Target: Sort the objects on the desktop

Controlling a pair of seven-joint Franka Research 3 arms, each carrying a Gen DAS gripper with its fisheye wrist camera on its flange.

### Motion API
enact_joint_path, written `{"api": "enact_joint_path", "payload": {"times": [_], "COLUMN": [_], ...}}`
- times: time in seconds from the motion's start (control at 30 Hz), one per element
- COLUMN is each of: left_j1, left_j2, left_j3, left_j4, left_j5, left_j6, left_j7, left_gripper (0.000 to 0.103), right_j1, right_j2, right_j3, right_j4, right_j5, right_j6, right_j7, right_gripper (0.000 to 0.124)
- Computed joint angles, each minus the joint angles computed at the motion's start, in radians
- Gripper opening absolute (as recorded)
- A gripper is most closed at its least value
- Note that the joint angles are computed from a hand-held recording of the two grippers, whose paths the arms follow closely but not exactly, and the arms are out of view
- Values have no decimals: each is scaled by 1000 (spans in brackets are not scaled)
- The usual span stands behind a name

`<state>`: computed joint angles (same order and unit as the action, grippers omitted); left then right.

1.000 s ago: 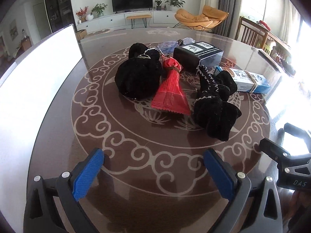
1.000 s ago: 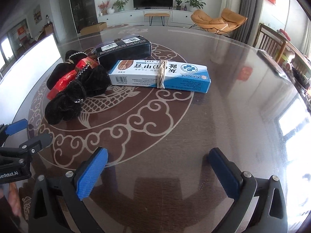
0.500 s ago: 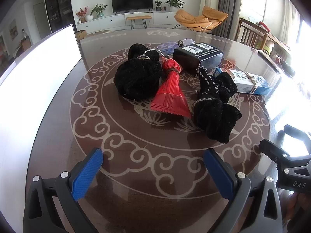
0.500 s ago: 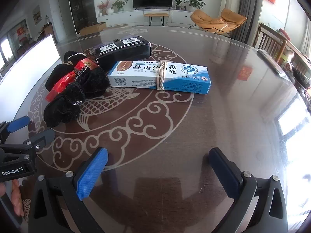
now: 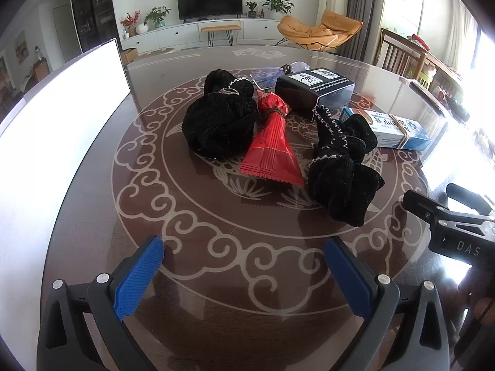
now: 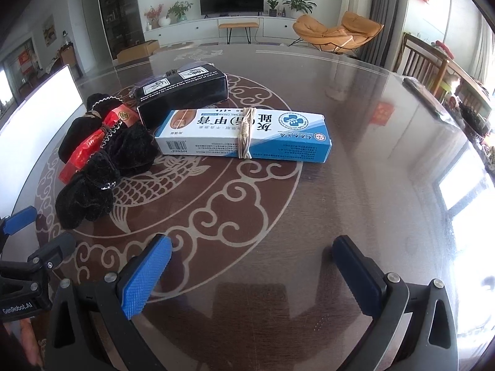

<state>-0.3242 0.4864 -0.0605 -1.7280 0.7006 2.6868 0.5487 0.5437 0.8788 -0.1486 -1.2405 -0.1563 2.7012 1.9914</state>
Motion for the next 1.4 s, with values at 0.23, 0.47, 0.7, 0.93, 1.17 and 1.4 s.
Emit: {"api": "enact_joint_path", "payload": {"times": [0.23, 0.47, 0.7, 0.93, 1.17, 1.4], "left_j1": [-1, 1, 0, 0, 0, 0], "left_j2": [0, 1, 2, 2, 2, 3], "left_j3": [1, 1, 2, 2, 2, 2], "left_j4": [0, 1, 2, 2, 2, 3], "left_j5": [0, -1, -2, -2, -2, -2], "left_j6": [0, 0, 0, 0, 1, 1], "left_j7": [0, 3, 3, 3, 3, 3], "left_gripper": [103, 103, 103, 103, 103, 103], "right_j1": [17, 13, 11, 10, 10, 10], "right_j2": [27, 26, 26, 26, 26, 25], "right_j3": [-24, -17, -15, -14, -14, -14], "right_j4": [51, 52, 52, 52, 52, 51], "right_j5": [-22, -31, -33, -34, -34, -34], "right_j6": [-40, -41, -41, -42, -42, -41], "right_j7": [78, 83, 84, 84, 85, 84], "right_gripper": [103, 103, 103, 103, 103, 103]}}
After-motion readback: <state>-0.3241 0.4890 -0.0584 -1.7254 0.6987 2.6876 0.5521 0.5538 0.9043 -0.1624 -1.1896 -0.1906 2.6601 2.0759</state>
